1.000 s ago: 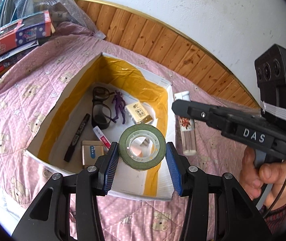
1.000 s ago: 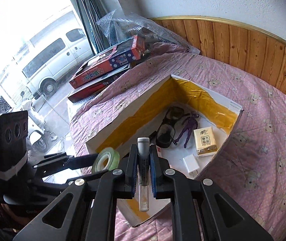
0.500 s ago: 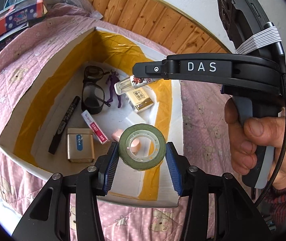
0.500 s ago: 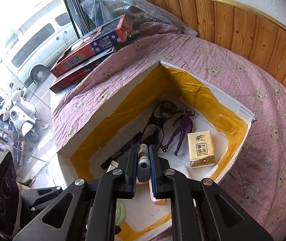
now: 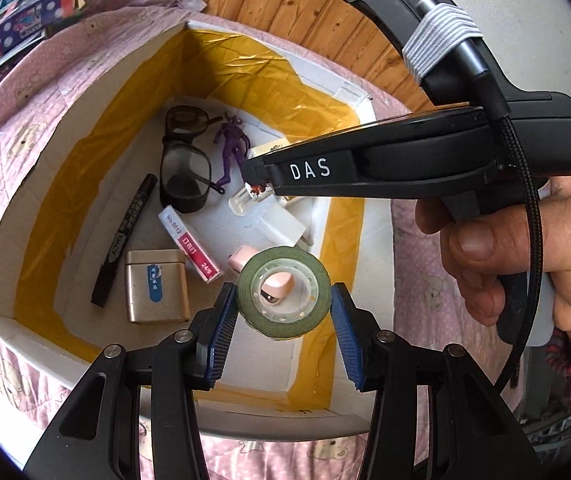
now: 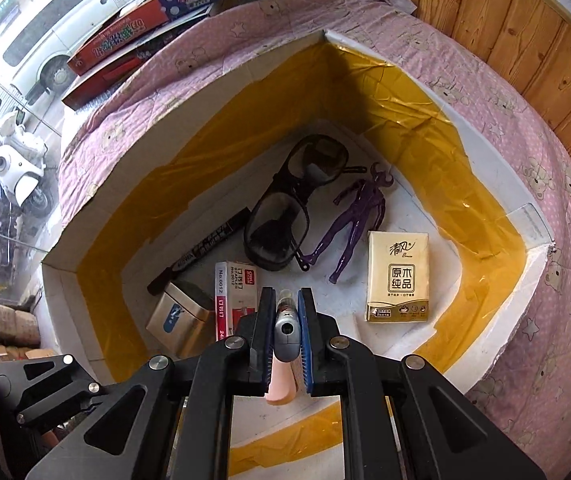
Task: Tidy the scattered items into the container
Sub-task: 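Lower and release the tape roll and tube into the box with both grippers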
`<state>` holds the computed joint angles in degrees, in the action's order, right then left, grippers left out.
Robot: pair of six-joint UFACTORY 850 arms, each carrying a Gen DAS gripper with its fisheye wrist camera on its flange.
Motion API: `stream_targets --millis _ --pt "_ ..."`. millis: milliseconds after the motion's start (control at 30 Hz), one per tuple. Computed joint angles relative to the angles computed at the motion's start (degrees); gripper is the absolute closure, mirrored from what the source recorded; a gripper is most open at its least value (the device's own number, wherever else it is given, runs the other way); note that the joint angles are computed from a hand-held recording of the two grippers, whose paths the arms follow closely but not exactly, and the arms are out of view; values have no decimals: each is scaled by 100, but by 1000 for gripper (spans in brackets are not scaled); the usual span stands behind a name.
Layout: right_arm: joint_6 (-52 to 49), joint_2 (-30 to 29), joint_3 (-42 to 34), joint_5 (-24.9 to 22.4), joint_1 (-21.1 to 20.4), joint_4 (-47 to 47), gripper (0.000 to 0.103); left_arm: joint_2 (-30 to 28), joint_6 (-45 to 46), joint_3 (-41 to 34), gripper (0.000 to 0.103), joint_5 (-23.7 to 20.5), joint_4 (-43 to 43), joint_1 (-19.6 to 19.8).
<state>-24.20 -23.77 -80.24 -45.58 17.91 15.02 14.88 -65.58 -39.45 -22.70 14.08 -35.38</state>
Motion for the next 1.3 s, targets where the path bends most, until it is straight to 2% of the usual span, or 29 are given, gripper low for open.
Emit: stream_targets --millis 367,400,433,500,600,733,933,1100,1300 --pt "293 -488 -427 -362 118 -526 89 -177 907 -34 53 -168 -808 234" --pt "351 -497 -434 -333 109 -551 79 -186 1018 -44 53 -208 -866 239" --pt "415 -484 -419 -265 102 -593 66 -181 1049 -45 53 -220 -864 236" --pt "428 -435 -376 -158 76 -575 57 -99 1002 9 53 -191 -780 227" --pt "419 -390 -355 -141 41 -526 55 34 872 90 51 -129 -652 218" --pt "466 -369 -352 -130 38 -549 49 -33 1206 32 48 -206 -840 219" --pt "468 -275 -303 -74 49 -456 48 147 1330 104 47 -170 -1013 250" --pt "765 -182 -297 159 80 -814 48 358 661 154 47 -303 -333 70" --pt "737 -74 -330 118 51 -675 48 543 166 159 47 -453 167 -144"
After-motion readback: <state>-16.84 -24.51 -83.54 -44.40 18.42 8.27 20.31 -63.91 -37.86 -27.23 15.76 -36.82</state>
